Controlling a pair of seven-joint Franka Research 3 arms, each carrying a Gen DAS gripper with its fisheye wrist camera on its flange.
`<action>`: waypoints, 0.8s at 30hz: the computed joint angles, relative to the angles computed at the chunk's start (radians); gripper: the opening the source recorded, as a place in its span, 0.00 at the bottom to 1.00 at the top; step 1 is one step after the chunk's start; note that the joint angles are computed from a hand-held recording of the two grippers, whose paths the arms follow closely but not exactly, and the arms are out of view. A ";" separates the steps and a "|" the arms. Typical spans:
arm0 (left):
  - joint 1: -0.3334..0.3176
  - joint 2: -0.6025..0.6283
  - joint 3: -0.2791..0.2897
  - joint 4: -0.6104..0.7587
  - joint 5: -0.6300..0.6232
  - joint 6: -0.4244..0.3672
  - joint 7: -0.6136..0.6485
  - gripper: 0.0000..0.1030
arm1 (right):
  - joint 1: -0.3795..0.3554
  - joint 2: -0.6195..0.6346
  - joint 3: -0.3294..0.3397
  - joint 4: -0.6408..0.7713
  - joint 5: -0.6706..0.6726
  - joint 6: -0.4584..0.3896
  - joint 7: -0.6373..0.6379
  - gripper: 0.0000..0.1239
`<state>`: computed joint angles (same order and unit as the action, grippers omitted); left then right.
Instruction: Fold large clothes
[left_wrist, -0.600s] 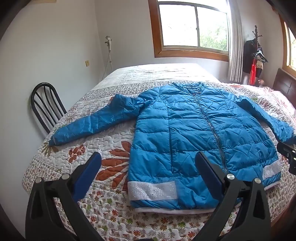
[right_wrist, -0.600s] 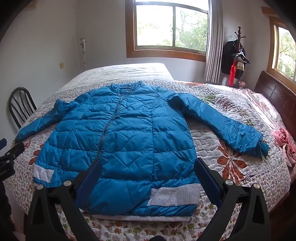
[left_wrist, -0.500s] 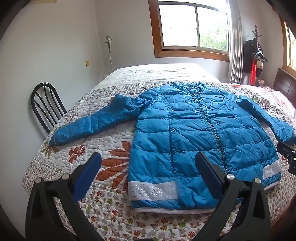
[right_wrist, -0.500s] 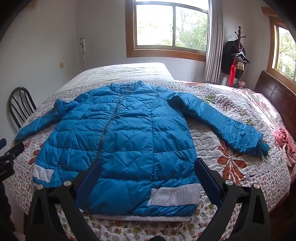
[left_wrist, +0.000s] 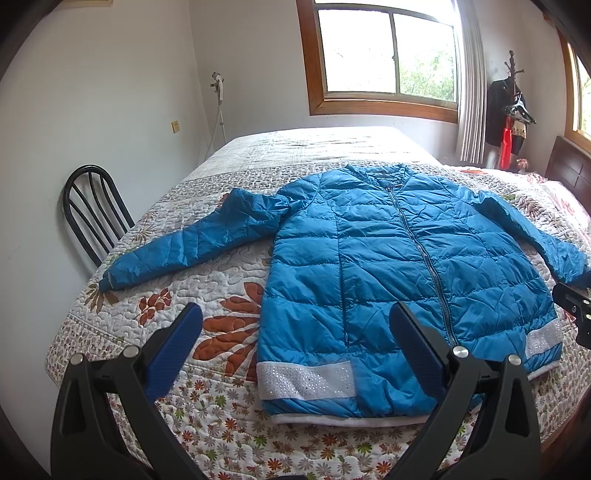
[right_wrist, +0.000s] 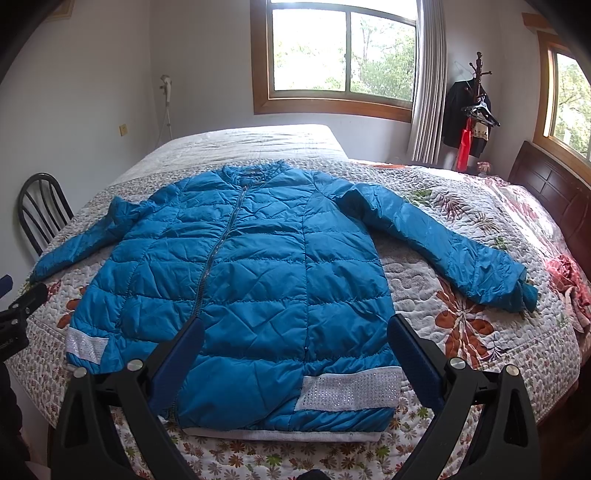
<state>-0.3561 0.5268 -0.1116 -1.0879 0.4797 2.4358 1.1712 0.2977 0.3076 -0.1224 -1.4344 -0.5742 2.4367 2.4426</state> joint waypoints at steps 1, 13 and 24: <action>0.000 0.000 0.000 0.000 0.000 0.000 0.000 0.97 | 0.001 0.000 0.000 0.001 -0.002 0.000 0.001 0.80; 0.000 -0.001 0.000 -0.001 0.001 0.002 0.000 0.97 | 0.002 -0.005 0.002 -0.010 -0.010 0.005 0.008 0.80; 0.000 -0.001 0.000 -0.002 0.000 0.001 0.001 0.97 | 0.003 0.001 0.000 -0.002 -0.005 0.002 0.005 0.80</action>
